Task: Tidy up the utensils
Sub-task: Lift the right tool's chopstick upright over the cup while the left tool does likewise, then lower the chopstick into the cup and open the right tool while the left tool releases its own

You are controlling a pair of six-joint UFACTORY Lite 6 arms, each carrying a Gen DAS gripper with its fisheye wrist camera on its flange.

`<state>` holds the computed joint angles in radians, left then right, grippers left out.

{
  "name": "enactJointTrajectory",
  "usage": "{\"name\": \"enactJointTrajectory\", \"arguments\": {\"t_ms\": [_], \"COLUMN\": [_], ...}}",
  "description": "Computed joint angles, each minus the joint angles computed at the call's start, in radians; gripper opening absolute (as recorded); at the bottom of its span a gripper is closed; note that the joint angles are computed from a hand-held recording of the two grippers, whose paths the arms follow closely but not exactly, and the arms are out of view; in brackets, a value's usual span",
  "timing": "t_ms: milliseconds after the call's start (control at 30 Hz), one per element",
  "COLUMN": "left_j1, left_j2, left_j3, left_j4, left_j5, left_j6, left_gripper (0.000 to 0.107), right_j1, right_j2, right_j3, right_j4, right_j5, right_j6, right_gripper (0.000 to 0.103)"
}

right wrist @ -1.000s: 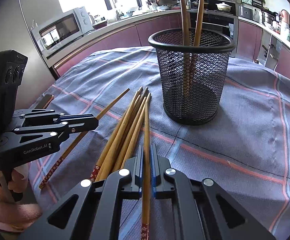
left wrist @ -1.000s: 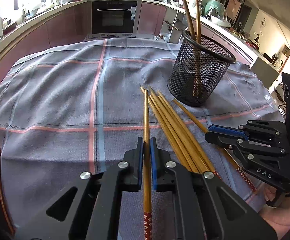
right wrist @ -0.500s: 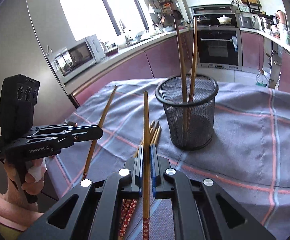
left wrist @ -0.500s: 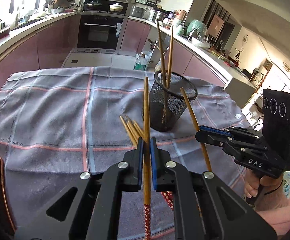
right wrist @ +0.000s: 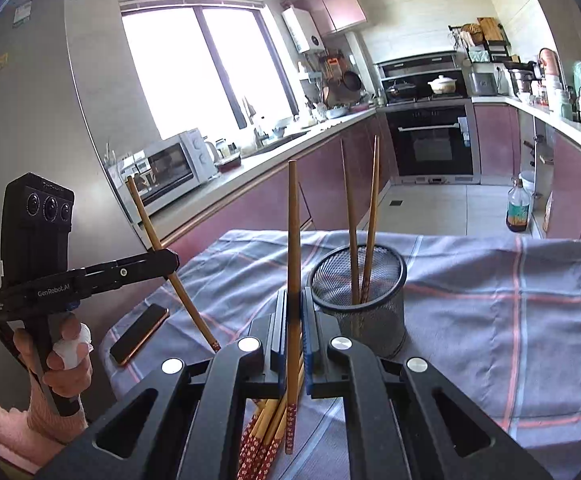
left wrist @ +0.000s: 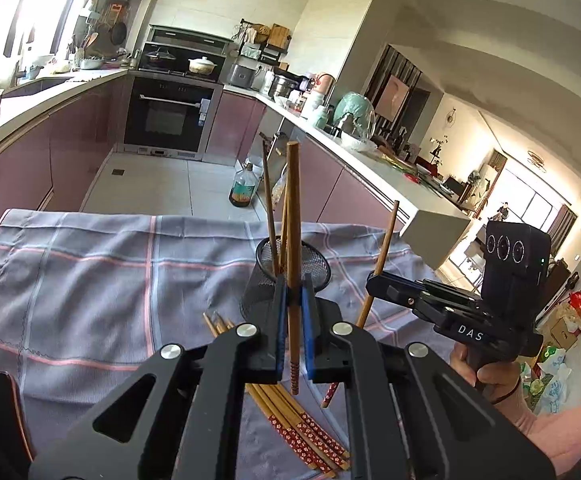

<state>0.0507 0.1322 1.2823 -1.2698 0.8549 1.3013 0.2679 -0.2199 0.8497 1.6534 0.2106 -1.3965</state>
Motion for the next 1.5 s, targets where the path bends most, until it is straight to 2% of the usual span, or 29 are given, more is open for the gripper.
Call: {"name": "enactJointTrajectory", "arguments": {"t_ms": [533,767,967,1167,1267,1500], "left_j1": [-0.094,-0.137,-0.190,-0.251,-0.265,-0.292], "left_j2": [0.170,0.264,0.314,0.421,0.487,0.647], "left_j3": [0.387,0.597,0.687,0.816,0.889,1.076], "left_j4": [0.086,0.166,0.260,0.416,0.486,0.646], "left_j5": [-0.054,-0.079,-0.135,-0.150,-0.119,-0.065], "left_j6": [-0.210,-0.331,-0.414,-0.550,-0.623,-0.753], "left_gripper": [0.007,0.007,0.007,0.007,0.007,0.007], "right_j1": [-0.039,-0.071,-0.077,-0.065,-0.064,-0.068], "right_j2": [0.037,0.100,0.154,0.240,0.288,0.396], "right_j3": [0.196,0.309,0.377,0.436,0.454,0.503], "right_j4": [-0.265,-0.214,-0.194,-0.413,-0.486,-0.853], "right_j5": [-0.041,-0.045,-0.073,-0.101,-0.102,-0.072], "right_j6": [0.201,0.152,0.139,0.342,0.414,0.776], "right_gripper": [0.005,0.005,0.005,0.005,0.005,0.005]}}
